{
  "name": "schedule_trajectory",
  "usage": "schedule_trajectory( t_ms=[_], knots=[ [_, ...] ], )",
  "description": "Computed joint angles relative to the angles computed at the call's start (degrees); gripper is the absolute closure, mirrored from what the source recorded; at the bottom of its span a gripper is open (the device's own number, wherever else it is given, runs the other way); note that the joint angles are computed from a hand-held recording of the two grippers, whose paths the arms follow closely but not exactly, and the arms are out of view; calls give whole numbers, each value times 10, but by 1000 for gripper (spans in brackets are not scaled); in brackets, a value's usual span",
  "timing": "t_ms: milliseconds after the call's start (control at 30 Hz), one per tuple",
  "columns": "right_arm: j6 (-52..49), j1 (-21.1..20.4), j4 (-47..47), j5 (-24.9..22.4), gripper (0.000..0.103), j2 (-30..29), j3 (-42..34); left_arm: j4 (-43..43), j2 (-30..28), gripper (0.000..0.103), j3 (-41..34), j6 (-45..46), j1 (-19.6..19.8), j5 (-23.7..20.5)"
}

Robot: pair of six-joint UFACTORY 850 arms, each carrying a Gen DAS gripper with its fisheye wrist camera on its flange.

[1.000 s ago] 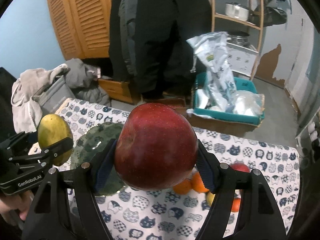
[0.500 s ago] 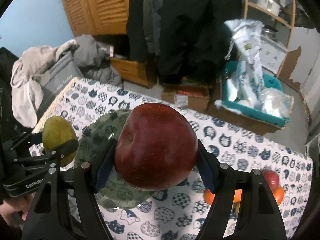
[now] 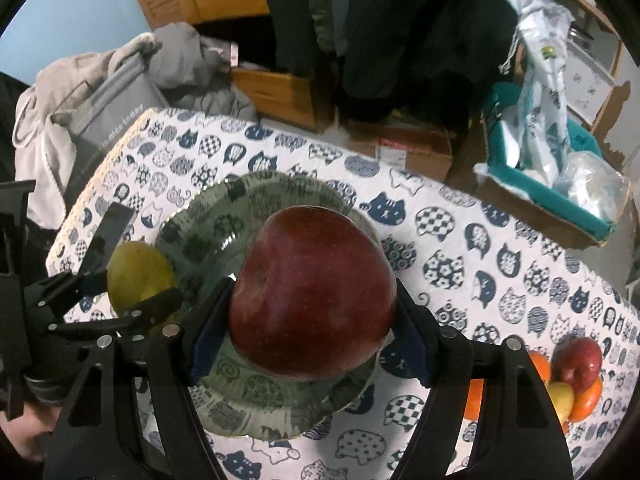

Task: Organize fruits
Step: 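Lower the mango into the green glass bowl and open the left tool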

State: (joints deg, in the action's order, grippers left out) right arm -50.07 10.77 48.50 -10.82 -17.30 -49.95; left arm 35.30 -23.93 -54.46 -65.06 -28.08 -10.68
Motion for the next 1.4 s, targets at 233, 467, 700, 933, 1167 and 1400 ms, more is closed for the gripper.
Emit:
schedule_trajectory(
  t_ms=[233, 467, 700, 933, 1167, 1400],
  knots=[
    [12, -4, -6, -9, 28, -19, -6, -132, -27, 34, -17, 136, -1, -6],
    [-5, -10, 14, -14, 28, -21, -5, -222, -55, 34, -33, 224, -1, -27],
    [-9, -13, 19, -17, 28, -24, -6, -163, -51, 30, -31, 168, -10, -13],
    [-5, -15, 22, -25, 28, -30, -11, -74, -33, 20, -22, 81, -14, -17],
    [31, -10, -2, -36, 28, -47, -23, -72, -3, 20, 6, 64, 10, -15],
    [92, 9, -72, -33, 28, -66, -30, -51, 16, 20, 26, 26, 22, -10]
  ],
)
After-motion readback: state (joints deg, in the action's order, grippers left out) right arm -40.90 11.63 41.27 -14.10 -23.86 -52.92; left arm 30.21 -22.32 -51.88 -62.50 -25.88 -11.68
